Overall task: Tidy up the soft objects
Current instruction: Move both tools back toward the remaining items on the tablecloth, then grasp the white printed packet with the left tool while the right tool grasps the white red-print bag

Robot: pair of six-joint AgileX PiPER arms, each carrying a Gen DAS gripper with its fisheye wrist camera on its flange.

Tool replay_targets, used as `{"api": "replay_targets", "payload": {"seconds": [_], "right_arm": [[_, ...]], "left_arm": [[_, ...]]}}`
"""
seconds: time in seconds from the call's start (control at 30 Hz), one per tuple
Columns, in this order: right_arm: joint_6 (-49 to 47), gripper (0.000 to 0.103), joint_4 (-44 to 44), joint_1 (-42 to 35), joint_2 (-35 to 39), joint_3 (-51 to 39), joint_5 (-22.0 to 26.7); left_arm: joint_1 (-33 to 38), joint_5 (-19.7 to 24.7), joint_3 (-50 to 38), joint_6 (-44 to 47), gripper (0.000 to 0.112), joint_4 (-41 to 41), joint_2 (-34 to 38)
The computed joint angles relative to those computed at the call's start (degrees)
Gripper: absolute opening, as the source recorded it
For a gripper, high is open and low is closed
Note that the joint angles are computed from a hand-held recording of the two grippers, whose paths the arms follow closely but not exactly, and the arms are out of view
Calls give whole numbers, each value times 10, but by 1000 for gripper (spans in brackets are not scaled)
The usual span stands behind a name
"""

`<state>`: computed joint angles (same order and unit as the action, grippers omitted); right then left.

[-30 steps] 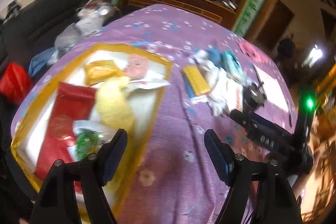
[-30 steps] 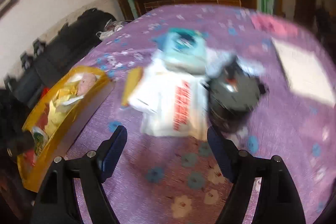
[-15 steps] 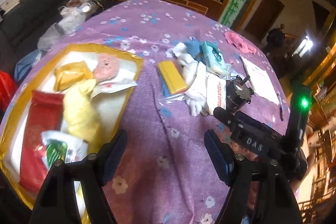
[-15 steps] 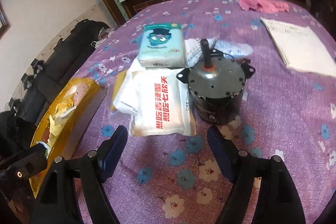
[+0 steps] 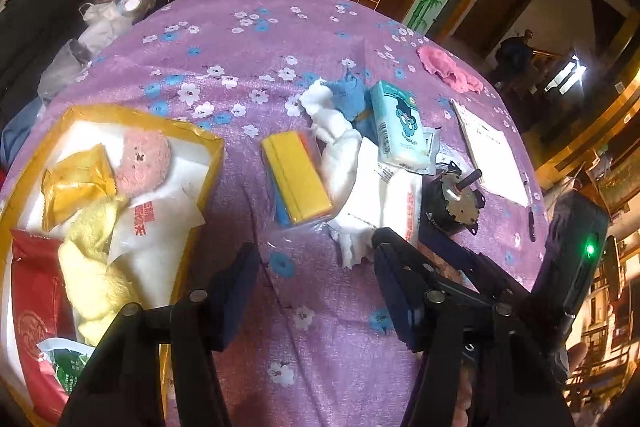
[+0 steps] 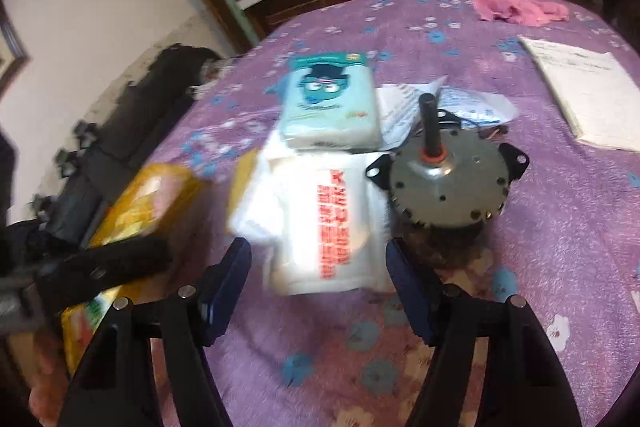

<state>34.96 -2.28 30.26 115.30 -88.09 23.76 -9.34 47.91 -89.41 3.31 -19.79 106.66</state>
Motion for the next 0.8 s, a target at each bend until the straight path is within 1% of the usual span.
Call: {"api": "replay_targets", "payload": {"seconds": [0.03, 0.1, 0.13, 0.17, 0.2, 0.23, 0.27, 0.3, 0.37, 0.4, 0.43, 0.47, 0.5, 0.53, 0.57, 0.6, 0.63, 0.67, 0.7, 0.73, 0.8], "right_arm": [[12, 69, -14, 3, 4, -7, 5], [73, 55, -85, 13, 14, -26, 31], [86, 52, -97, 15, 15, -27, 33], [93, 45, -101, 14, 11, -22, 31], [96, 42, -107, 15, 8, -19, 30], [97, 30, -111, 16, 5, -17, 29], [107, 26, -126, 19, 1, -14, 32], [118, 24, -141, 22, -2, -11, 36], [144, 17, -175, 33, -15, 3, 41], [158, 16, -193, 37, -23, 14, 41], [165, 15, -204, 40, -25, 16, 45], [173, 15, -216, 43, -24, 14, 50], [167, 15, -214, 43, -18, 5, 55], [158, 15, -207, 42, -12, -5, 60], [159, 15, -210, 43, -9, -10, 65], [163, 15, -216, 45, -9, -10, 66], [164, 15, -218, 45, -11, -7, 64], [166, 15, -217, 43, -15, 0, 57], [166, 14, -214, 41, -19, 7, 48], [165, 14, -209, 39, -25, 15, 39], [173, 14, -211, 37, -33, 25, 28]], "left_arm": [[-1, -3, 2, 0, 63, 3, -1], [3, 0, -2, 7, 63, -8, 2], [4, 1, -4, 12, 62, -12, 4], [3, 2, -11, 14, 62, -12, 9], [2, 7, -22, 16, 61, -12, 16], [2, 12, -34, 17, 60, -17, 26], [1, 25, -56, 17, 60, -21, 42], [-1, 42, -87, 13, 60, -21, 63], [-15, 55, -133, -13, 60, 7, 95], [-23, 64, -158, -29, 52, 27, 114], [-31, 83, -190, -44, 41, 46, 139], [-35, 101, -214, -51, 37, 51, 159], [-38, 108, -230, -55, 36, 49, 175], [-40, 97, -226, -61, 35, 50, 175], [-40, 86, -217, -60, 30, 45, 169], [-37, 82, -209, -48, 11, 30, 164], [-34, 87, -205, -33, 4, 13, 160], [-31, 85, -192, -27, 4, 7, 152], [-30, 77, -176, -25, 0, 6, 142], [-24, 65, -150, -15, 0, -9, 126], [-7, 54, -110, 13, 0, -50, 104]]}}
